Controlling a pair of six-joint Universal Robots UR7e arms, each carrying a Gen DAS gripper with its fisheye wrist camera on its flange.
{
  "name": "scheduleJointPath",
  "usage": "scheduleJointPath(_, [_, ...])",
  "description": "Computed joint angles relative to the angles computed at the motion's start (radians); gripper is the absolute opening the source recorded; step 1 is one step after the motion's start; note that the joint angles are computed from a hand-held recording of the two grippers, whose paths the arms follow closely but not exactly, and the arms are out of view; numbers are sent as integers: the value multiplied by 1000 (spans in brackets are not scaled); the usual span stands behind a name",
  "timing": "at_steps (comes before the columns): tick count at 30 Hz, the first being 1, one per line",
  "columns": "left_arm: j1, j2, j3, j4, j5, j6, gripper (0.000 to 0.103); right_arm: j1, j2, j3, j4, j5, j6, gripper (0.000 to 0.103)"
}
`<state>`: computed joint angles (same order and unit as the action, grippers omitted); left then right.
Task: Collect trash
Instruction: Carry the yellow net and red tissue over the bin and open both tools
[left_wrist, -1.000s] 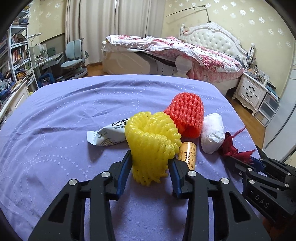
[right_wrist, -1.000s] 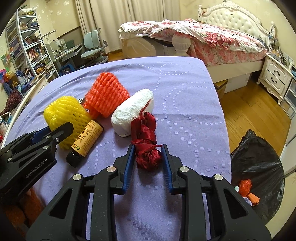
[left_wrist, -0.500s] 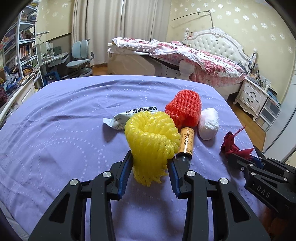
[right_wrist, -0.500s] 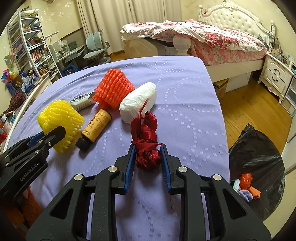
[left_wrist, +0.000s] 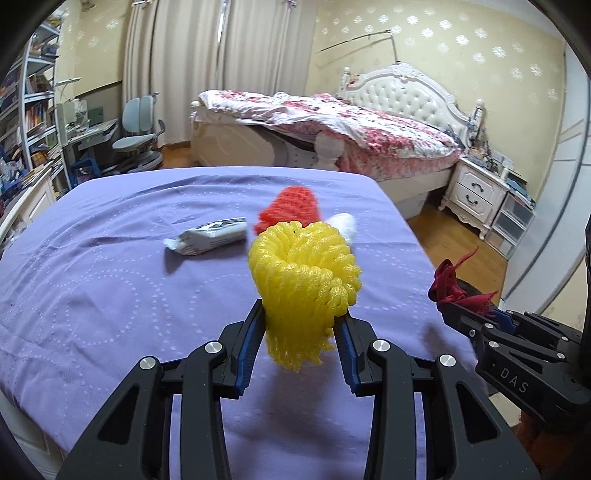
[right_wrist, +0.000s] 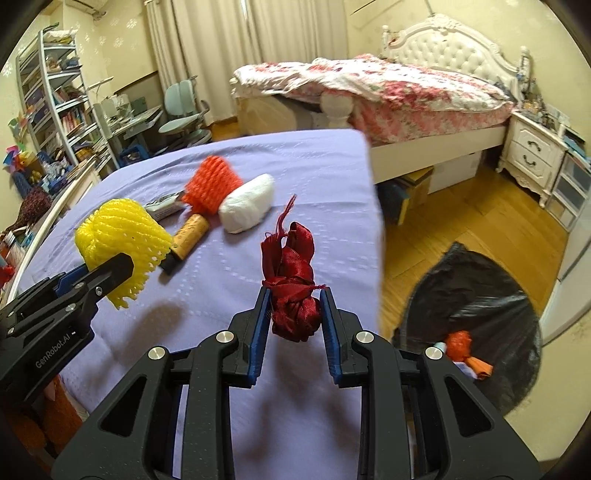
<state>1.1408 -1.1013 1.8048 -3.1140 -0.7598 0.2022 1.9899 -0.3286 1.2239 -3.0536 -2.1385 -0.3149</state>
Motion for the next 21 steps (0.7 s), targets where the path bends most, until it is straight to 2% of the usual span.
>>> scheduleJointPath(13, [-63, 123, -52, 24, -85, 26, 39, -65, -139, 195, -210, -95, 2, 26])
scheduleJointPath(21, [-77, 220, -137, 77, -117, 35, 39, -109, -177, 223, -255, -121, 11, 26])
